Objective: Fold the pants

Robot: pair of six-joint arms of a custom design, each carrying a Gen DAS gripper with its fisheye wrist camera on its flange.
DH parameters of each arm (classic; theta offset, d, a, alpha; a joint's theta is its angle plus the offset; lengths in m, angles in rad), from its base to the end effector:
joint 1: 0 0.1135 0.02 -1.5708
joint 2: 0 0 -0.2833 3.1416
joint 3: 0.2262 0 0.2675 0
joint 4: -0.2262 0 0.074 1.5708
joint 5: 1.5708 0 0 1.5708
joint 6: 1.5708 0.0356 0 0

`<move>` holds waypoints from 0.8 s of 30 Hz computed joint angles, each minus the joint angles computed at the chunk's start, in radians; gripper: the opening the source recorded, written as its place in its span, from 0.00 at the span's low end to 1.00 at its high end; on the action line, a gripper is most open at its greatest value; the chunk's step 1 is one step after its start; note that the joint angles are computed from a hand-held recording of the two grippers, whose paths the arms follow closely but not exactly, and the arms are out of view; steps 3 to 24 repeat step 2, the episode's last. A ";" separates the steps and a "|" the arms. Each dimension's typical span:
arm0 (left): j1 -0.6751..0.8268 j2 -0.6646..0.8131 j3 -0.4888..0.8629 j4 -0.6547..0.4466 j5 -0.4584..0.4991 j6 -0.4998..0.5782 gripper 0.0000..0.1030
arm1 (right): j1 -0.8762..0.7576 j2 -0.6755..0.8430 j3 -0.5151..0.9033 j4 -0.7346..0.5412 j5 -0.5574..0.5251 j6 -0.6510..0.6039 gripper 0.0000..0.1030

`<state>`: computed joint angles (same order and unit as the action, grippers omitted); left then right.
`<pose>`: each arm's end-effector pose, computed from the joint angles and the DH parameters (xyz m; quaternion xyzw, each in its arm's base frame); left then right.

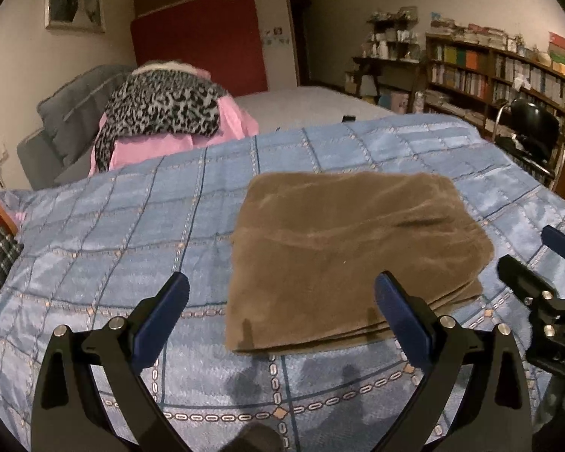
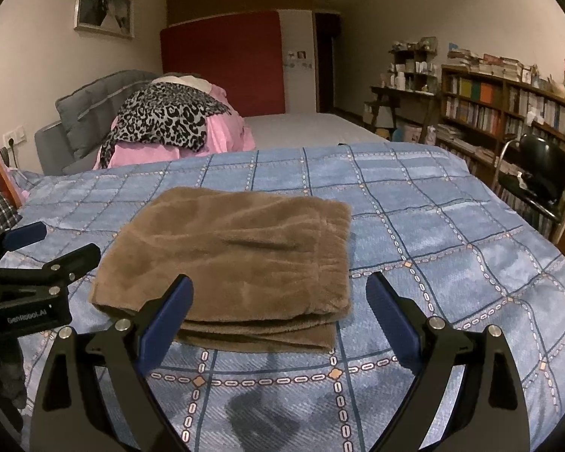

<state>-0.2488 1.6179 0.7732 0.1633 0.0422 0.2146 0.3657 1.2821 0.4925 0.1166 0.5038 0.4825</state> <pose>0.3257 -0.0843 0.1724 0.2161 0.8763 -0.0264 0.4297 0.2375 0.0725 0.1767 0.1589 0.8647 -0.0317 0.4754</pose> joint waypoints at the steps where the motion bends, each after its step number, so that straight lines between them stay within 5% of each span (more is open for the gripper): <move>1: 0.001 0.015 0.010 -0.007 -0.009 0.000 0.97 | -0.003 0.012 -0.001 0.002 -0.003 0.005 0.89; 24: 0.006 0.038 0.022 -0.014 -0.019 0.003 0.97 | -0.010 0.020 -0.004 0.006 -0.011 0.007 0.89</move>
